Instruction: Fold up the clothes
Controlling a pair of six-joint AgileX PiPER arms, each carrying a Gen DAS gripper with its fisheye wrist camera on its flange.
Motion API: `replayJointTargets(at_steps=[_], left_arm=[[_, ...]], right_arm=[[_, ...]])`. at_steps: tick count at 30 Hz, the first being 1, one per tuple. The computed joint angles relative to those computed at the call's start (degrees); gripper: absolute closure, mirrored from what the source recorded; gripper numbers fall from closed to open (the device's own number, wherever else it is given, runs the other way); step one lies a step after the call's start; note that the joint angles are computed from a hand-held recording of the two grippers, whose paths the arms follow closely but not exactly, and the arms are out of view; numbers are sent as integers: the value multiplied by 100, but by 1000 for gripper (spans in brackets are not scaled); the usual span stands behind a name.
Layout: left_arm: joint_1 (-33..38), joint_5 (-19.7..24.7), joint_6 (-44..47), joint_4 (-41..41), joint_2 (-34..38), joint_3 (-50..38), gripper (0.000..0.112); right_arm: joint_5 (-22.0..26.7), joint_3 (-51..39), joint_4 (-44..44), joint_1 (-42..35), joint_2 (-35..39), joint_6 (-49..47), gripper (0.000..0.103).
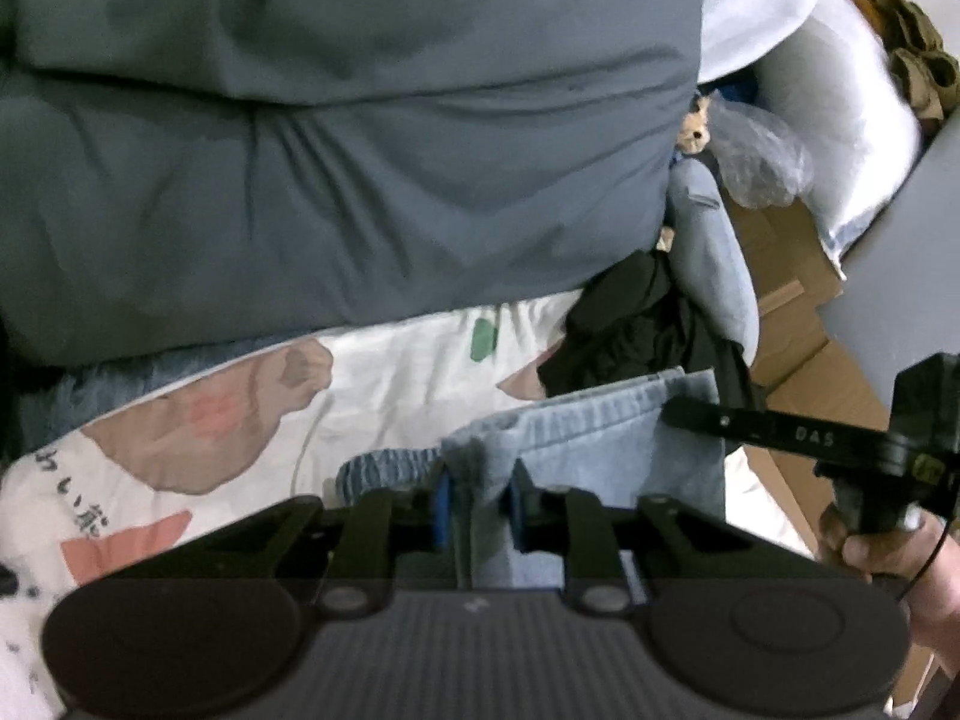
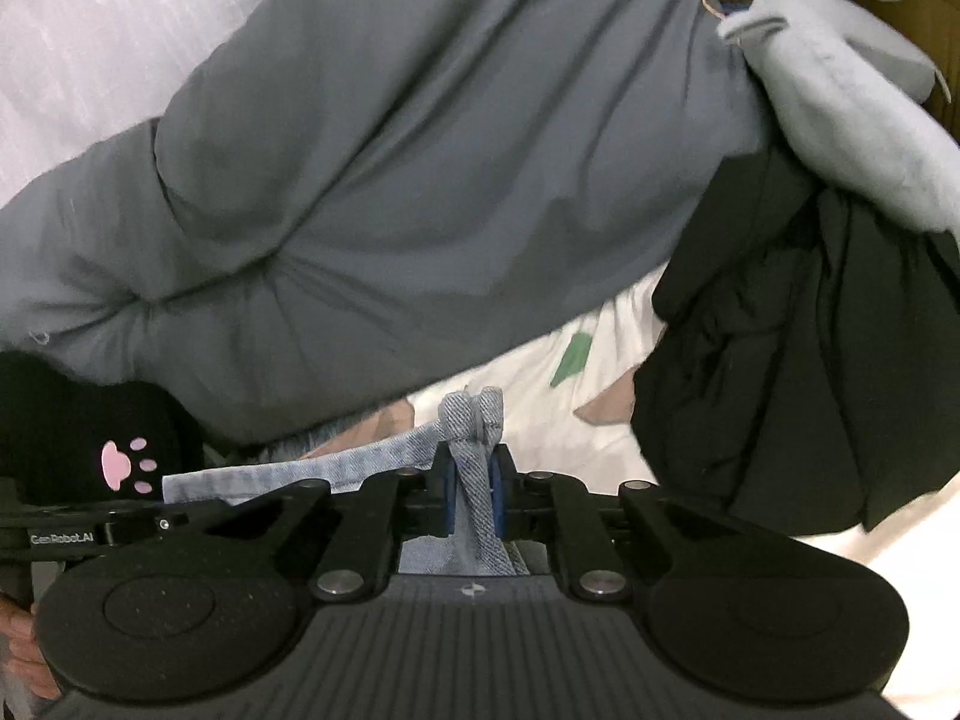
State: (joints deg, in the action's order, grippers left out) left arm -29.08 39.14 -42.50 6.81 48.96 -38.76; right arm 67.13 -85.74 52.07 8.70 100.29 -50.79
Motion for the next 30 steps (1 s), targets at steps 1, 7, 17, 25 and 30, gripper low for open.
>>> replayJointTargets(at_steps=[1,7,17,25,30], left_arm=[[173,-82,319,-242,166,-27,92],[1057,-956,1623,-1385,1301,409,92],[1305,-1382,2582,-1992,1728,752,92],[1240,-743,2239,-1562,1329,377,94],[1154,-936,2103,-1347,1402,402,94]], right_arm=[[-9,-79,-85,27,36,101,92],[-400,-117,-545,379,256,722,93],[-995,47,-1266,859,203,1290,95],[-1173,271,-1167,815,60,1282,98],[-1303,226,-1257,885,70,1542,98]])
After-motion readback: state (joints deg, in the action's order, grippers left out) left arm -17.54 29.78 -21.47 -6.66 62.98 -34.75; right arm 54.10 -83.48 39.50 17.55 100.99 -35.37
